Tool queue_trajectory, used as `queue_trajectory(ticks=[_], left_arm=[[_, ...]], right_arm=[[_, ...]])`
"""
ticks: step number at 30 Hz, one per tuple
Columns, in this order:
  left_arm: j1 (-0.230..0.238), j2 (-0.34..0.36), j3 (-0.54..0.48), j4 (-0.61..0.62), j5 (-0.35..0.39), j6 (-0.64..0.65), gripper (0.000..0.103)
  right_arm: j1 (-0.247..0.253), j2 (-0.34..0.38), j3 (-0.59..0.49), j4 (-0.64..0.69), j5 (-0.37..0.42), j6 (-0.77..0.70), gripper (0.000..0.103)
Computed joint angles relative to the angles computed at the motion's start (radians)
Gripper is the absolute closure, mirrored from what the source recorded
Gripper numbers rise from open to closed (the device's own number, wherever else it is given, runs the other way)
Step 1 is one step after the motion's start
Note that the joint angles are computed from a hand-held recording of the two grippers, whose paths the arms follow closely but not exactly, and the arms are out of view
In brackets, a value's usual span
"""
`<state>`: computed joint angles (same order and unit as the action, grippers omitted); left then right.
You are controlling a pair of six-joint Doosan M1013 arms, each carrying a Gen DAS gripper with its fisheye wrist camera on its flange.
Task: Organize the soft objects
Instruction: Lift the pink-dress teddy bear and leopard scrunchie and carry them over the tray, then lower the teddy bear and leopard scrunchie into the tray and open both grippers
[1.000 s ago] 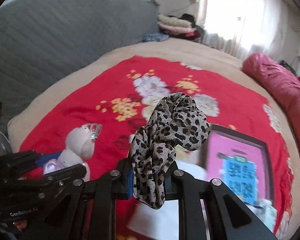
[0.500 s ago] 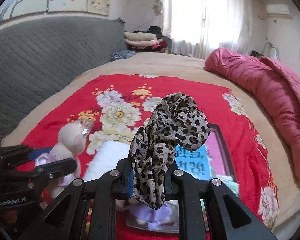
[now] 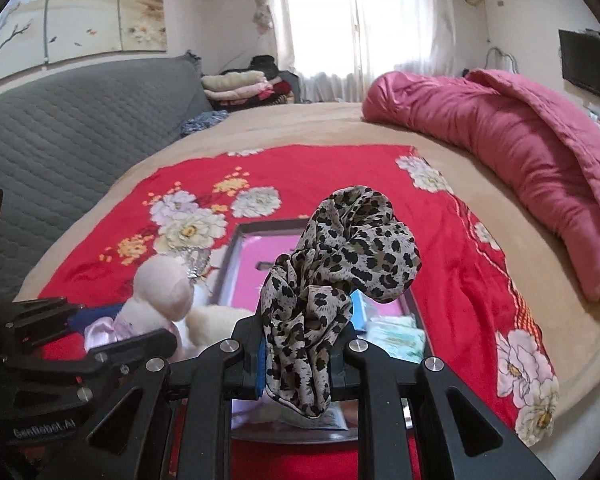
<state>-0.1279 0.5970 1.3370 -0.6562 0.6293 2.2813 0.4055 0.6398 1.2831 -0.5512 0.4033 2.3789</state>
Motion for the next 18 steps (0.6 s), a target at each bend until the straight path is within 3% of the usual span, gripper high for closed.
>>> queue_trajectory(ticks=[18], left_arm=[[-0.060, 0.082, -0.099, 0.164, 0.066, -0.109, 0.058]], right_arm=[[-0.050, 0.035, -0.003, 0.230, 0.007, -0.181, 0.082]])
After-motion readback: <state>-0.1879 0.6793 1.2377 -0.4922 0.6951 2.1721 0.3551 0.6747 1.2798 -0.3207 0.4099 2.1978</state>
